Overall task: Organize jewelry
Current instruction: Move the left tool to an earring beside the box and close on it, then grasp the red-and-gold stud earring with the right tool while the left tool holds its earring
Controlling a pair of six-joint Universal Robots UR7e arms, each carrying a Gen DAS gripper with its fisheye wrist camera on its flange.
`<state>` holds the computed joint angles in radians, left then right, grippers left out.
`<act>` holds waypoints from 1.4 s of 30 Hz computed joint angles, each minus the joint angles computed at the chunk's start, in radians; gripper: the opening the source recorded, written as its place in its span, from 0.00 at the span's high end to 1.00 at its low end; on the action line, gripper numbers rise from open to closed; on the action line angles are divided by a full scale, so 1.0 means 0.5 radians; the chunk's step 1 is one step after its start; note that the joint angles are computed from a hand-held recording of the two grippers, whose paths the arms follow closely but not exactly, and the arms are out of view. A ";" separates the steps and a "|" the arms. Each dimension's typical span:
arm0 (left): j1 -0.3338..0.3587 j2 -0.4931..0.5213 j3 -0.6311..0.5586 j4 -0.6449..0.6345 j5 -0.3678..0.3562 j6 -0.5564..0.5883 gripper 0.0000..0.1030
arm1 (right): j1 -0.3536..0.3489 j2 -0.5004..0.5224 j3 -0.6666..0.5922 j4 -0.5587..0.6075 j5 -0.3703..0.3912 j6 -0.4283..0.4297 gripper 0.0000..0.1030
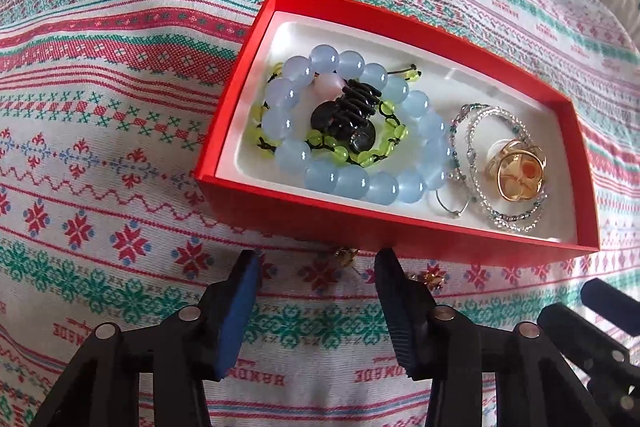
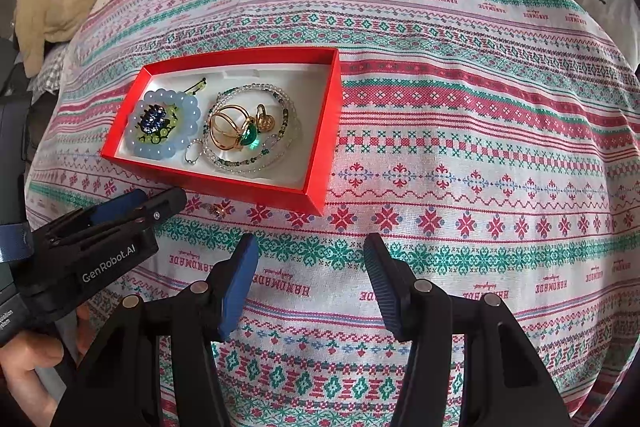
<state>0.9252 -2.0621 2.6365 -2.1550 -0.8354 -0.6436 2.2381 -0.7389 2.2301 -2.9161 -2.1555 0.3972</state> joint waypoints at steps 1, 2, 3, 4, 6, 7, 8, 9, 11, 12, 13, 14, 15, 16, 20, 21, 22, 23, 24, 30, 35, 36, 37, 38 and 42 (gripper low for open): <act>-0.010 0.016 0.011 -0.029 0.007 -0.013 0.54 | -0.001 -0.003 0.002 0.003 0.001 0.004 0.44; -0.019 0.036 0.020 -0.053 0.012 -0.023 0.55 | -0.002 -0.007 0.007 0.001 0.003 0.004 0.44; -0.030 0.050 0.026 -0.062 0.018 -0.036 0.56 | -0.002 -0.009 0.011 -0.002 0.003 0.004 0.44; -0.042 0.065 0.034 -0.075 0.027 -0.050 0.56 | -0.003 -0.011 0.014 -0.003 0.002 0.002 0.44; -0.070 0.077 0.057 -0.092 0.047 -0.089 0.56 | -0.006 -0.010 0.016 0.001 -0.005 0.004 0.44; -0.085 0.095 0.065 -0.101 0.064 -0.108 0.57 | -0.006 -0.011 0.018 0.006 -0.006 0.009 0.44; -0.108 0.115 0.076 -0.106 0.086 -0.127 0.57 | -0.008 -0.012 0.020 0.009 -0.005 0.014 0.44; -0.135 0.094 0.086 -0.058 0.107 -0.155 0.58 | -0.009 -0.014 0.022 0.011 -0.004 0.020 0.44; -0.168 0.140 0.096 -0.056 0.153 -0.190 0.61 | -0.007 -0.015 0.022 0.013 -0.004 0.028 0.44; -0.175 0.147 0.097 -0.043 0.173 -0.199 0.64 | -0.007 -0.016 0.022 0.014 -0.005 0.029 0.44; -0.190 0.167 0.101 -0.036 0.199 -0.213 0.68 | -0.008 -0.018 0.023 0.015 -0.004 0.028 0.44; -0.197 0.179 0.103 -0.031 0.218 -0.217 0.70 | -0.008 -0.019 0.023 0.018 -0.004 0.028 0.44; -0.204 0.189 0.105 -0.023 0.236 -0.218 0.76 | -0.008 -0.020 0.021 0.023 -0.004 0.029 0.44; -0.209 0.182 0.106 0.000 0.250 -0.215 0.83 | -0.008 -0.021 0.022 0.027 -0.005 0.030 0.44; -0.166 0.148 0.078 0.037 0.198 -0.105 0.96 | -0.016 -0.016 0.012 0.051 -0.010 0.043 0.44; -0.149 0.128 0.069 0.042 0.175 -0.072 0.96 | -0.020 -0.016 0.012 0.053 -0.009 0.047 0.44; -0.128 0.111 0.058 0.042 0.145 -0.040 0.96 | -0.023 -0.013 0.009 0.052 -0.008 0.049 0.44; -0.104 0.094 0.045 0.044 0.113 -0.003 0.96 | -0.025 -0.012 0.007 0.051 -0.005 0.050 0.44; -0.089 0.062 0.035 0.068 0.085 0.021 0.96 | -0.024 -0.009 0.005 0.050 -0.003 0.054 0.44; -0.003 -0.063 -0.026 0.170 -0.058 0.133 0.96 | -0.019 0.018 -0.019 0.047 0.019 0.059 0.44; 0.033 -0.206 -0.076 0.302 -0.121 0.188 0.97 | -0.015 0.050 -0.050 0.044 0.060 0.069 0.44; 0.037 -0.234 -0.084 0.335 -0.127 0.196 0.97 | -0.017 0.057 -0.056 0.040 0.077 0.075 0.44; 0.042 -0.254 -0.094 0.362 -0.133 0.203 0.97 | -0.018 0.064 -0.062 0.036 0.092 0.083 0.44; 0.055 -0.271 -0.106 0.381 -0.147 0.220 0.97 | -0.016 0.071 -0.067 0.032 0.106 0.091 0.44; 0.105 -0.372 -0.150 0.469 -0.191 0.275 0.97 | -0.011 0.117 -0.105 0.013 0.171 0.113 0.44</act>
<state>0.9777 -2.2479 2.5617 -1.9204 -0.9309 -0.5063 2.2328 -0.6804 2.1775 -2.9098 -2.0701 0.4535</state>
